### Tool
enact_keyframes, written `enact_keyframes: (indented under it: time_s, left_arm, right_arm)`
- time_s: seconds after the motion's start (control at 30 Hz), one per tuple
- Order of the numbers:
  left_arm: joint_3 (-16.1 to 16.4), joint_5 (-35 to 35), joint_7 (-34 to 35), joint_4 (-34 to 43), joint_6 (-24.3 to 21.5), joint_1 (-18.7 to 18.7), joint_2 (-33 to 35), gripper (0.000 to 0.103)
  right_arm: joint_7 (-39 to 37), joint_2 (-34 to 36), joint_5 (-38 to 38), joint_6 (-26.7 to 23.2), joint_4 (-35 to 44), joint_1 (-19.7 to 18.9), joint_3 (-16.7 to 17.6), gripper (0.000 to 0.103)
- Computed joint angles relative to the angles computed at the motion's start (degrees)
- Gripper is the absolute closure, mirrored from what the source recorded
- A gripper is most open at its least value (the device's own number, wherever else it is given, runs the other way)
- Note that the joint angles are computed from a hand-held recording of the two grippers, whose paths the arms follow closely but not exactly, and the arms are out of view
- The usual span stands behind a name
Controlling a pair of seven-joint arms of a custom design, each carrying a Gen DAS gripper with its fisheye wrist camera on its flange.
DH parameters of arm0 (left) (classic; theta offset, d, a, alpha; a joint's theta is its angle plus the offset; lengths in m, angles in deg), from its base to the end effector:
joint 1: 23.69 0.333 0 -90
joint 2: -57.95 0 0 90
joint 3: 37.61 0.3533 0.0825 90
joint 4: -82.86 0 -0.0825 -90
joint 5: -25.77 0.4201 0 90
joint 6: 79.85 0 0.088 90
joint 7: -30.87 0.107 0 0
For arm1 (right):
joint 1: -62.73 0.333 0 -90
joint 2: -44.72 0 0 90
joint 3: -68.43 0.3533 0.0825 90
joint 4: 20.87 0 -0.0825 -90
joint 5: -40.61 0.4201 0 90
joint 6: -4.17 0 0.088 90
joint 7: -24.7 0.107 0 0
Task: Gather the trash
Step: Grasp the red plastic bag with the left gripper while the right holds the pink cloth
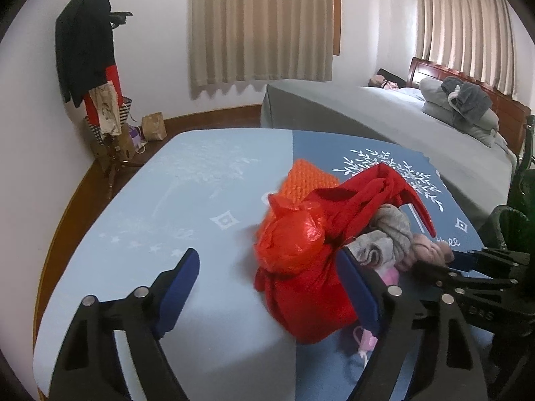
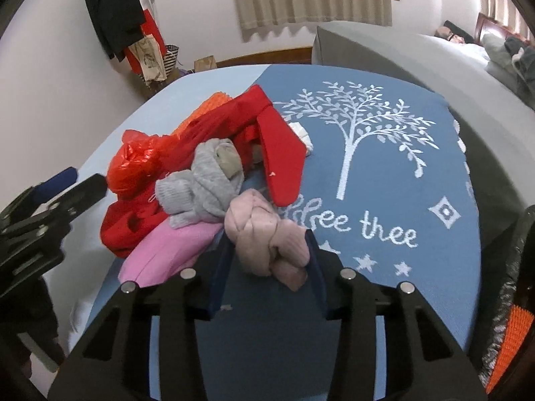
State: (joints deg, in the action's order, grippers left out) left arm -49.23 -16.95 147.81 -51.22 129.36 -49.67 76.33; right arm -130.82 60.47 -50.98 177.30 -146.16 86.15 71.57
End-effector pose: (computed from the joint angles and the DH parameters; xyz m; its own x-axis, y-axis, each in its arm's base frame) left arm 0.5025 -0.2714 0.3050 -0.2523 -0.9676 0.0103 -0.6054 0.1495 -0.7817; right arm 0.4817 0.3236 0.2851 0.0740 -0.9820 -0.1738 -0.7892 0.0488 -0.6122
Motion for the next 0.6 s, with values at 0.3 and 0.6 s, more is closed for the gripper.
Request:
enact_keyframes:
  time_s: [0.3,0.6]
  left_arm:
    - [0.7,1.52,-0.04,3.27,-2.23,-0.21,2.54,0.033]
    - [-0.33,7.97,-4.54,3.79,-4.74,2.38,3.21,0.062]
  right_arm:
    - [1.17,-4.87,-0.52,-2.74,-4.22,-0.46,0.67,0.062]
    - [0.94,-6.33,0.94,-2.66,-5.45,-1.31,1.03,0.062]
